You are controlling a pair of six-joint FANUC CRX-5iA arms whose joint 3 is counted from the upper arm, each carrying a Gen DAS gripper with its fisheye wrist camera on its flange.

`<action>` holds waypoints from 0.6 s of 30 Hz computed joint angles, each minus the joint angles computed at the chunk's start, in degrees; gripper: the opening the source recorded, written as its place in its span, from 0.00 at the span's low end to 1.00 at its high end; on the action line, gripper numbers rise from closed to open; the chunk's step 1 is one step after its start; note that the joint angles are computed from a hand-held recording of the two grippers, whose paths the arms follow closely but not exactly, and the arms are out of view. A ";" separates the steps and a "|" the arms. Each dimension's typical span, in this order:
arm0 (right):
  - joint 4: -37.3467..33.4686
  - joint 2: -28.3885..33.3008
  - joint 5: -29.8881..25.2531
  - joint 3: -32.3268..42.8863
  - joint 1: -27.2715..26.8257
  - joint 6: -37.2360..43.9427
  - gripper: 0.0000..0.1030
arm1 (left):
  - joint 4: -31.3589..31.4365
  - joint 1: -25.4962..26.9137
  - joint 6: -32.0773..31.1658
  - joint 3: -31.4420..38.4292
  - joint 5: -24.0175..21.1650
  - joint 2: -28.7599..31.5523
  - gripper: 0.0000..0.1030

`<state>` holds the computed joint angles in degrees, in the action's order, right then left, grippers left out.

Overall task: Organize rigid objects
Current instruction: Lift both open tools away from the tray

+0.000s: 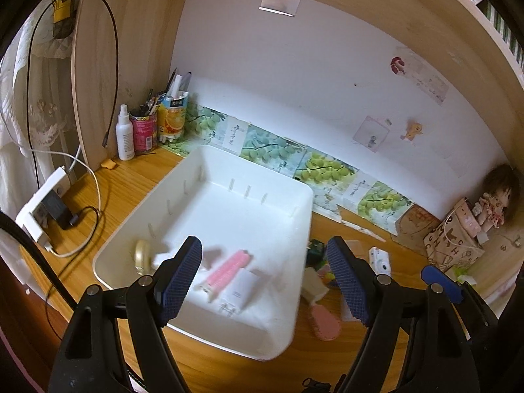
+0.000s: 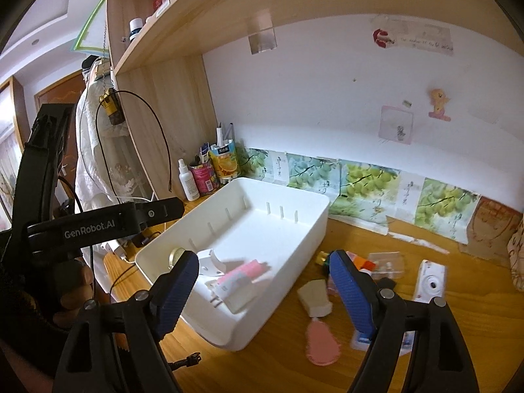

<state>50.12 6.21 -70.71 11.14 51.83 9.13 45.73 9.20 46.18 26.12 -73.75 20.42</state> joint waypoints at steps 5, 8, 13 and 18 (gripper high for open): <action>0.83 -3.38 -0.49 -3.83 0.59 0.55 0.80 | 0.21 -0.87 0.94 -5.46 2.32 -3.86 0.79; 0.49 -5.30 -0.22 -5.83 0.66 1.46 0.83 | -0.52 -1.46 2.97 -8.02 3.73 -5.75 0.79; -1.05 -8.32 0.32 -8.72 0.56 3.43 0.86 | -2.42 -2.53 6.65 -11.22 4.75 -8.16 0.81; -2.88 -11.25 1.04 -11.72 0.45 5.09 0.86 | -4.45 -3.78 10.21 -13.54 4.91 -9.91 0.82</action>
